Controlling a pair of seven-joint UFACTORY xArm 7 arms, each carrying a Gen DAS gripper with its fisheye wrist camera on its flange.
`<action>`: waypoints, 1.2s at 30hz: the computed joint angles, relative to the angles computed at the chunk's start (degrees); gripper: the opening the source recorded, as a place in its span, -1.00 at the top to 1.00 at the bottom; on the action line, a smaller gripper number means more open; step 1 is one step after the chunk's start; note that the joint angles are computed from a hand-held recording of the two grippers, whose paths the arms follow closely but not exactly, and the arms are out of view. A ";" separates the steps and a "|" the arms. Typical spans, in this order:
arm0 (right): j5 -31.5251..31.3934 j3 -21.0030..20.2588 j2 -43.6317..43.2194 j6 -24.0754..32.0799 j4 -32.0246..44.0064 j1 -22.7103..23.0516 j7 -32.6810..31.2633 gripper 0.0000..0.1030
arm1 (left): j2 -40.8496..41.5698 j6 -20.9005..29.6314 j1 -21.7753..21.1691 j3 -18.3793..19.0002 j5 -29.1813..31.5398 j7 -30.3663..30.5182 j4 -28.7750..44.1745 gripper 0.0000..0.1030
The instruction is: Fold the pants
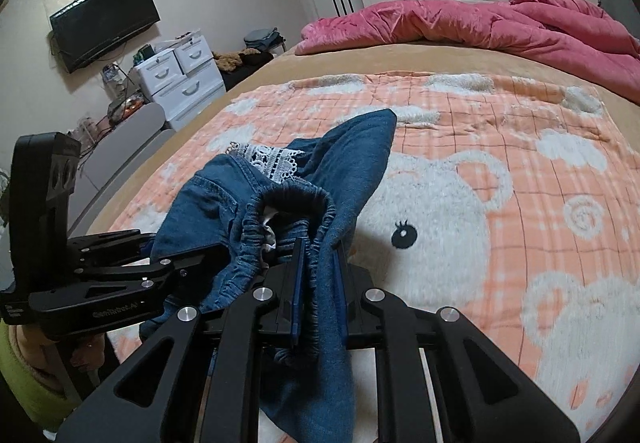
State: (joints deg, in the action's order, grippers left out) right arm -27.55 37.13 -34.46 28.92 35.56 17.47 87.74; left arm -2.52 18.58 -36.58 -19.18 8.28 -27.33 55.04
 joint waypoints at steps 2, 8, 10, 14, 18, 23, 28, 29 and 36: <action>-0.43 -0.23 0.72 -0.44 -0.02 -0.59 -0.15 0.76 | 1.19 0.01 0.14 0.13 0.51 -0.06 0.99 0.50; -1.38 -1.37 2.96 -2.89 -1.12 -1.87 0.33 0.76 | 4.86 -0.38 -0.04 1.07 1.81 0.11 3.29 0.50; -1.56 -1.66 3.74 -3.68 -1.55 -2.06 0.66 0.76 | 6.10 -0.51 -0.17 1.34 1.38 0.34 3.64 0.50; -1.86 -2.55 6.12 -5.88 -2.81 -2.24 1.27 0.76 | 7.67 -0.66 -0.48 1.86 0.80 0.78 3.70 0.50; -2.03 -3.33 7.24 -8.33 -4.63 -2.37 2.73 0.76 | 8.45 -1.68 -0.32 2.21 -0.29 1.74 2.88 0.50; -1.11 -4.09 7.95 -9.53 -6.56 -1.85 4.33 0.76 | 8.92 -2.73 0.13 2.11 -3.19 3.80 2.04 0.46; -1.13 -3.64 9.24 -8.05 -6.43 -1.75 4.98 0.65 | 9.25 -3.74 -0.06 2.62 -2.88 3.42 1.22 0.37; -1.43 -3.68 9.80 -7.15 -6.09 -1.57 4.81 0.62 | 9.29 -4.00 -0.07 2.65 -2.72 3.51 1.04 0.35; -4.74 -5.16 13.09 -1.70 -3.44 1.15 5.98 0.56 | 9.69 -5.74 -0.30 3.29 -0.90 2.53 0.27 0.22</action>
